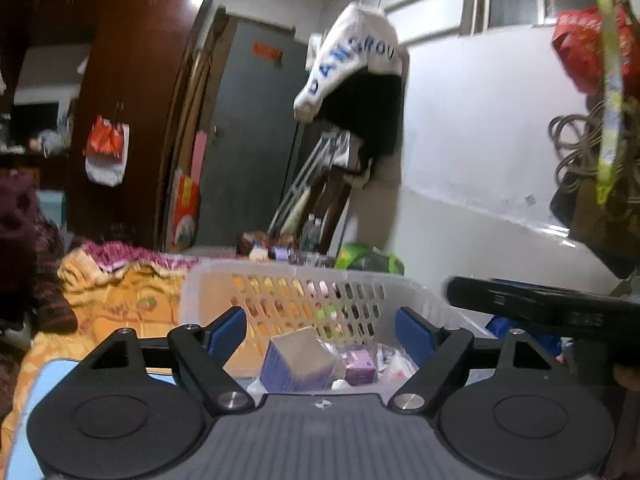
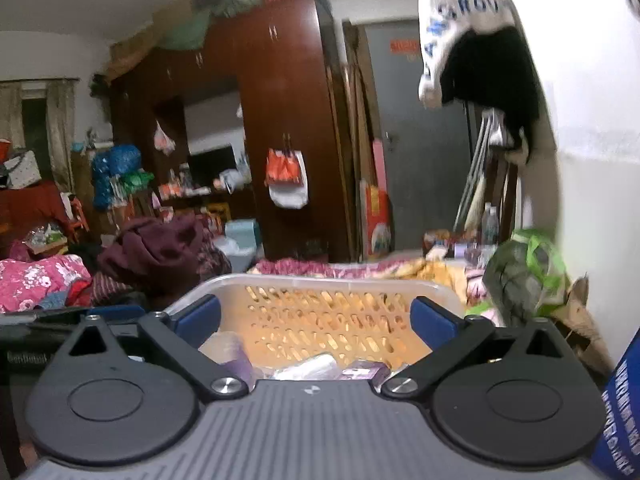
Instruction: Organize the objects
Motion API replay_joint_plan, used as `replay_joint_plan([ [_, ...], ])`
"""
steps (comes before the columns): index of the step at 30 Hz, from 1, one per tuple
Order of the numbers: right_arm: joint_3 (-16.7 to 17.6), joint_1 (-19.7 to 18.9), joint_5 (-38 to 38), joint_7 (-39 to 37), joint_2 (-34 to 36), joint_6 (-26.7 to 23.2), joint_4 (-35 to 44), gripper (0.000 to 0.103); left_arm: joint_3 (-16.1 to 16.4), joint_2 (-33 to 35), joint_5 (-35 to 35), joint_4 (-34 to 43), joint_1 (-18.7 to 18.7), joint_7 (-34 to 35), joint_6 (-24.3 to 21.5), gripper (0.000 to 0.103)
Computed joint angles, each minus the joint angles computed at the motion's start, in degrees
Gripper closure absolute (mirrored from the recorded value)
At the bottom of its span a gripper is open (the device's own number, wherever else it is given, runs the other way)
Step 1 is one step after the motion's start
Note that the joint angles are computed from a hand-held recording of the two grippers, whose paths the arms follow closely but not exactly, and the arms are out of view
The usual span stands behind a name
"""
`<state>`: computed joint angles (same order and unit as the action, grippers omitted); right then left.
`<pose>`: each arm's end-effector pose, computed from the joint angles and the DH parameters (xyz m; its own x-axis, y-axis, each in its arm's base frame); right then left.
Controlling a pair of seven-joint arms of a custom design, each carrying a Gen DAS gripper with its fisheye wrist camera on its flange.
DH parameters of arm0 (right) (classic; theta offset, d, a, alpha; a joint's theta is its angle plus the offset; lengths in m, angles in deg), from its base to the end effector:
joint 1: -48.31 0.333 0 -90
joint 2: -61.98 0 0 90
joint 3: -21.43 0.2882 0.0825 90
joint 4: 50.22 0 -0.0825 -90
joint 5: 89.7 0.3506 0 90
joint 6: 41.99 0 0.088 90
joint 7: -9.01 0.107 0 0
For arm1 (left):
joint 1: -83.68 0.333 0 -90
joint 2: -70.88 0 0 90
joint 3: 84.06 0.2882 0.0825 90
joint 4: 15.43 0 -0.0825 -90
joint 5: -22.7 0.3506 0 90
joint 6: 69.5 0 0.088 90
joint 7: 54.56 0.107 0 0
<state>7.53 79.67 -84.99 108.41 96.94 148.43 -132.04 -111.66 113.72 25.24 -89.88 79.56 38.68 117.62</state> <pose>0.6607 0.2546 0.5010 0.2634 -0.9601 -0.0940 -0.2799 0.0171 -0.9599 0.6790 -0.2679 0.4836 -0.4440 -0.8676 0.2237 -0.3461 -0.0642 -0.9360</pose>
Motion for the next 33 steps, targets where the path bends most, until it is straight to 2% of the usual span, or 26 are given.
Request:
replay_joint_plan([
  [1, 1.21, 0.35, 3.84, -4.40, -2.77, 3.03, -5.00, 0.000, -0.77, -2.41, 3.74, -5.00, 2.10, -4.07, 3.05, 0.015],
  [2, 4.32, -1.30, 5.15, -8.04, -5.52, 6.09, -10.01, 0.000, 0.04, -5.05, 11.49, -10.01, 3.92, -12.17, 5.99, 0.014],
  [3, 7.33, -3.29, 4.44, -7.66, -7.70, 9.26, -15.01, 0.000, 1.89, -7.90, 16.06, -15.01, 4.53, -17.66, 8.74, 0.013],
  [4, 8.34, -4.91, -0.29, -4.54, -9.83, 11.49, -19.92, 0.000, 3.38, -10.47, 16.62, -20.01, 4.68, -19.13, 11.82, 0.013],
  [5, 7.65, -4.53, -1.85, -2.67, -11.04, 11.65, -22.83, 0.000, 3.37, -12.45, 13.23, -24.72, 5.08, -16.59, 14.59, 0.012],
  [7, 5.45, -1.59, 3.43, -5.10, -11.58, 10.85, -26.19, 0.000, -1.26, -14.48, 4.00, -31.64, 8.59, -7.50, 16.55, 0.012],
  [8, 4.44, -0.44, 5.76, -6.28, -11.30, 10.02, -26.59, 0.000, -1.89, -14.91, 2.71, -34.11, 9.53, -7.09, 17.60, 0.012],
  [10, 2.13, 2.05, 11.31, -7.73, -9.73, 9.30, -25.74, 0.000, -0.48, -15.24, 2.60, -36.18, 9.23, -9.40, 17.27, 0.012],
  [11, 3.39, 0.72, 11.69, -7.53, -9.24, 7.79, -24.60, 0.000, -0.10, -15.16, 3.09, -36.57, 9.37, -10.55, 16.27, 0.012],
  [12, 6.40, -2.41, 10.70, -6.83, -8.84, 6.02, -23.40, 0.001, 0.68, -15.06, 3.44, -36.78, 8.96, -11.19, 16.00, 0.012],
  [13, 7.40, -3.69, 9.50, -6.02, -8.59, 4.02, -22.36, 0.003, 1.66, -15.06, 3.85, -37.15, 8.35, -11.54, 16.20, 0.012],
  [14, 6.45, -2.96, 9.45, -6.33, -8.00, 1.83, -21.00, 0.003, 2.21, -15.17, 4.40, -37.47, 8.12, -12.26, 16.18, 0.012],
  [16, 1.32, 1.31, 8.40, -5.38, -6.20, -2.14, -18.16, 0.005, 1.22, -15.36, 7.35, -38.52, 9.83, -14.92, 18.47, 0.012],
  [19, 1.14, 1.46, 6.05, -3.59, -4.81, -3.09, -16.83, 0.007, 3.31, -16.00, 9.34, -39.08, 8.58, -16.40, 19.03, 0.012],
  [20, 1.76, 0.91, 5.43, -2.96, -4.76, -2.90, -16.89, 0.007, 2.45, -15.58, 11.29, -38.68, 9.76, -18.37, 18.77, 0.012],
  [21, 3.83, -1.05, 4.52, -2.82, -4.67, -2.64, -16.75, 0.007, 2.44, -15.50, 12.46, -38.94, 10.16, -19.60, 19.60, 0.012],
  [22, 4.57, -1.65, 3.80, -2.28, -4.68, -2.57, -16.74, 0.007, 3.73, -15.72, 12.24, -39.16, 9.08, -19.85, 20.47, 0.012],
  [24, 3.81, -1.07, 2.50, -0.98, -4.49, -2.75, -16.47, 0.007, 8.54, -16.96, 8.58, -39.78, 3.54, -17.64, 21.63, 0.012],
  [25, 2.92, -0.34, 1.95, -0.28, -4.15, -3.35, -15.86, 0.007, 9.09, -17.01, 9.57, -39.55, 2.83, -17.88, 21.87, 0.012],
  [28, 1.87, 0.33, 0.09, 1.63, -3.17, -4.52, -14.08, 0.007, 7.22, -15.94, 17.88, -36.84, 3.72, -20.98, 21.87, 0.012],
  [30, -1.17, 2.76, -0.95, 3.56, -3.27, -3.88, -14.74, 0.007, 9.12, -15.57, 18.05, -34.62, 0.06, -19.33, 19.99, 0.012],
  [31, -4.03, 5.15, -0.99, 4.79, -3.89, -2.16, -16.59, 0.006, 10.61, -15.41, 16.74, -33.64, -2.37, -17.72, 18.92, 0.012],
  [33, -6.87, 7.58, 0.19, 5.31, -5.19, 1.66, -19.87, 0.004, 13.32, -14.69, 13.89, -31.31, -7.13, -13.76, 16.18, 0.012],
])
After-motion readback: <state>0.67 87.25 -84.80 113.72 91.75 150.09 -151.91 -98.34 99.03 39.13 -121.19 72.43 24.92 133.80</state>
